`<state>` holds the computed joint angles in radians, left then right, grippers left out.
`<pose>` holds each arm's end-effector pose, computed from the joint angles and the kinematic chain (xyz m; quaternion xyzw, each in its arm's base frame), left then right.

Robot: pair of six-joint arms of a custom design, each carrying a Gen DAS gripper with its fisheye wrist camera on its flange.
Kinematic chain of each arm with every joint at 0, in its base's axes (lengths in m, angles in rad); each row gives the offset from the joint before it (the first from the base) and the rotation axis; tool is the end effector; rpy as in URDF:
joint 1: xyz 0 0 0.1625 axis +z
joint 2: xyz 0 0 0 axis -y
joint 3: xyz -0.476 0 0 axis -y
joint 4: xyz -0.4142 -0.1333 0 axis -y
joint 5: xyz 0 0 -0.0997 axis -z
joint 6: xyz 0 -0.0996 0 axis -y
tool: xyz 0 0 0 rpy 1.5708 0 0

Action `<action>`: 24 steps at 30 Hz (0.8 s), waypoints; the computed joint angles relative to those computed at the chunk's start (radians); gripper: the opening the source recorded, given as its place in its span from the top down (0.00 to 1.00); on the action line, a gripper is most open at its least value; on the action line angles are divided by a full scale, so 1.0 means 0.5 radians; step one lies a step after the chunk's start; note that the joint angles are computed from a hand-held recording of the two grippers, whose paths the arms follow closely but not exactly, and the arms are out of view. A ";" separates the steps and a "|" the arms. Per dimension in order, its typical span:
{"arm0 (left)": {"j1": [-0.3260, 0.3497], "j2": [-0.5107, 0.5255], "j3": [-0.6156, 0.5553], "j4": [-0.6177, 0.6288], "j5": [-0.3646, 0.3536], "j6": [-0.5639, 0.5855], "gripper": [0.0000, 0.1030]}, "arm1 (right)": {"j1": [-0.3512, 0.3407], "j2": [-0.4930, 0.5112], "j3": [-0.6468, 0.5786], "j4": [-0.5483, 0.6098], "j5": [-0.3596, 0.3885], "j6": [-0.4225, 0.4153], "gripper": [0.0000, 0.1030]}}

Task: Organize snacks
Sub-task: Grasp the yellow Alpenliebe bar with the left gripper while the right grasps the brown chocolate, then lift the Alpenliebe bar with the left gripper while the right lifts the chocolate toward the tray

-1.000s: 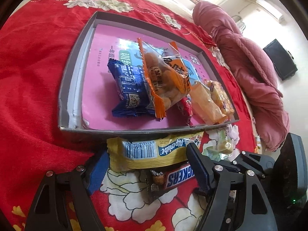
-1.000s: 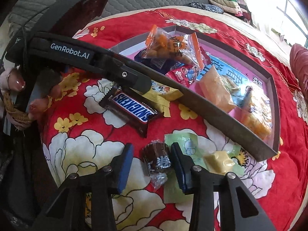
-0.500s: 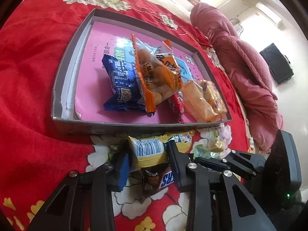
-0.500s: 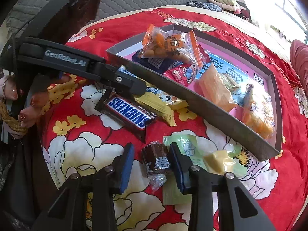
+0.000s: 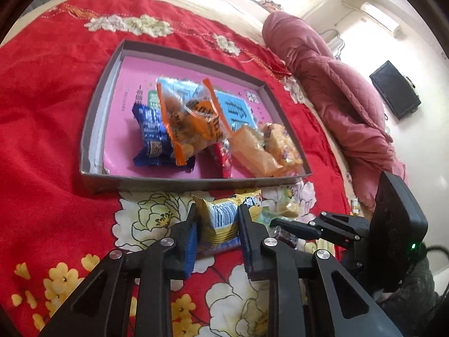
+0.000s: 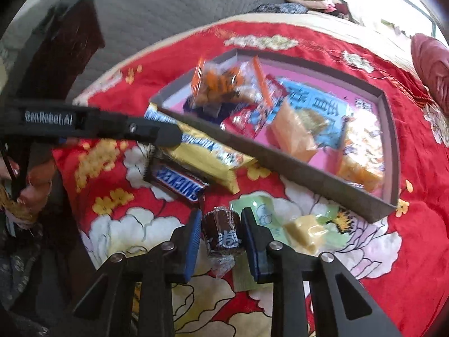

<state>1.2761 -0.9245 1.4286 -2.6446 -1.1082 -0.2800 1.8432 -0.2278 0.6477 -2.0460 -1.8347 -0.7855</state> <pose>-0.0569 -0.7993 0.3212 -0.0576 0.9346 -0.3247 0.1335 0.3581 -0.8830 0.0106 0.4969 -0.8573 -0.0069 0.1342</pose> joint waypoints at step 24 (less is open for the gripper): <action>-0.135 0.020 -0.095 -0.128 0.322 0.056 0.74 | -0.022 0.004 -0.123 -0.141 0.294 0.090 0.72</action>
<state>1.2087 -0.9143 1.3809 -2.7086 -0.9473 -0.2518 1.8320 -0.2257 0.5863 -2.1165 -1.6879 -0.7403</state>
